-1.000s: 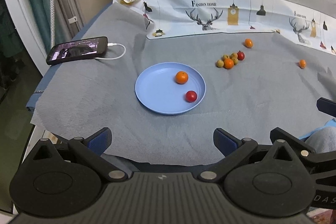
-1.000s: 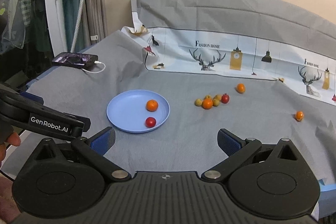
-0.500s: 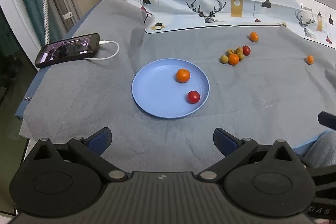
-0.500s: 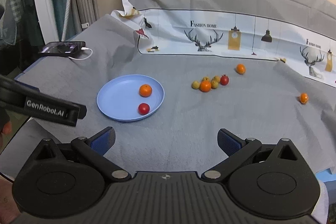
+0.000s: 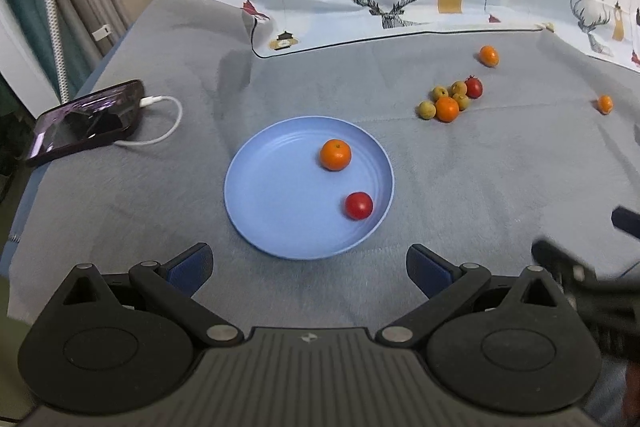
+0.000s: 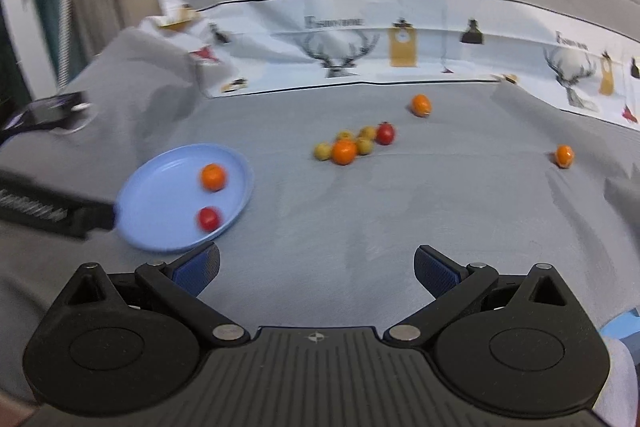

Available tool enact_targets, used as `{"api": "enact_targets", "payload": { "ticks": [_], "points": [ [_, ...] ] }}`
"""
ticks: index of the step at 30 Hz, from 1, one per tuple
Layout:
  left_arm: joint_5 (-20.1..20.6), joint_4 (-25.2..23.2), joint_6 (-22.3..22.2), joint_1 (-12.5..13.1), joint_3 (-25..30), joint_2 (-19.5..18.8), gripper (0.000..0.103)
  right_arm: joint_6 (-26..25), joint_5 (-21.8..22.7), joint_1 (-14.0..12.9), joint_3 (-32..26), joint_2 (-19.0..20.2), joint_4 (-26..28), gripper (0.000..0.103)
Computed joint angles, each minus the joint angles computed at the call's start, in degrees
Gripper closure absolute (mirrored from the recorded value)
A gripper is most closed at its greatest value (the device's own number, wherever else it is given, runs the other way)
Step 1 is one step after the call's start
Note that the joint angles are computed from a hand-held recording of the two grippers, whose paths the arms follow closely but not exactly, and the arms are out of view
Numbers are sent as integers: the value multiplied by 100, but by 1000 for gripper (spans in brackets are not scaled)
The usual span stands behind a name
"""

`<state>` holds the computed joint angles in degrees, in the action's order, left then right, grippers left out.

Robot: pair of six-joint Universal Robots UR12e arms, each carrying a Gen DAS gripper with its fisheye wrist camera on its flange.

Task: Organize fruits
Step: 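Lift both tools away from the plate toward the fruit cluster, then grasp a yellow fruit with the left tool while the right tool grasps a mandarin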

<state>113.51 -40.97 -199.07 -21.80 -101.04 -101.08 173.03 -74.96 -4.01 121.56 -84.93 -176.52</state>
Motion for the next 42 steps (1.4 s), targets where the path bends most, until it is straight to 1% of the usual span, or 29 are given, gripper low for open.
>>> {"api": "enact_targets", "payload": {
  "ticks": [2, 4, 8, 11, 14, 19, 21, 22, 23, 24, 26, 27, 30, 33, 35, 38, 42],
  "points": [
    [-7, -87, 10, 30, 135, -123, 0, 96, -182, 18, -171, 272, -135, 1],
    [-36, -184, 23, 62, 287, -257, 0, 171, -403, 52, -420, 633, -263, 1],
    [-71, -329, 112, 116, 646, -575, 0, 554, -870, 125, -1092, 1357, -173, 1],
    [-73, -395, 179, 155, 918, -809, 0, 833, -1109, 180, -1570, 1816, -119, 1],
    [-88, -429, 203, 197, 1165, -1023, 0, 895, -1078, 217, -2023, 2207, 20, 1],
    [-103, -586, 192, 252, 1535, -1333, 0, 984, -913, 330, -2570, 2666, 235, 1],
    [-87, -625, 200, 260, 1618, -1407, 0, 1102, -1049, 405, -2721, 2835, 108, 1],
    [-77, -639, 209, 262, 1662, -1448, 0, 1130, -1188, 440, -2745, 2892, -40, 1],
    [-61, -652, 212, 260, 1696, -1482, 0, 1052, -1311, 462, -2768, 2967, -234, 1],
    [-48, -663, 219, 257, 1722, -1510, 0, 967, -1502, 485, -2786, 3015, -346, 1],
    [-57, -644, 255, 251, 1780, -1576, 0, 863, -1941, 487, -2763, 3020, -397, 1],
    [-68, -623, 277, 246, 1811, -1612, 0, 857, -1925, 420, -2680, 2981, -511, 1],
    [-197, -455, 425, 236, 1914, -1755, 0, 762, -1784, 194, -2436, 2768, -510, 1],
    [-426, -300, 596, 250, 2092, -1954, 0, 739, -1614, -34, -2190, 2561, -482, 1],
    [-571, -231, 679, 277, 2242, -2108, 0, 687, -1566, -148, -2070, 2496, -511, 1],
    [-820, -323, 783, 341, 2490, -2321, 0, 678, -1468, -242, -2044, 2503, -560, 1],
    [-1313, -644, 657, 434, 2773, -2523, 0, 611, -1406, -272, -2043, 2588, -828, 1]
  ]
}}
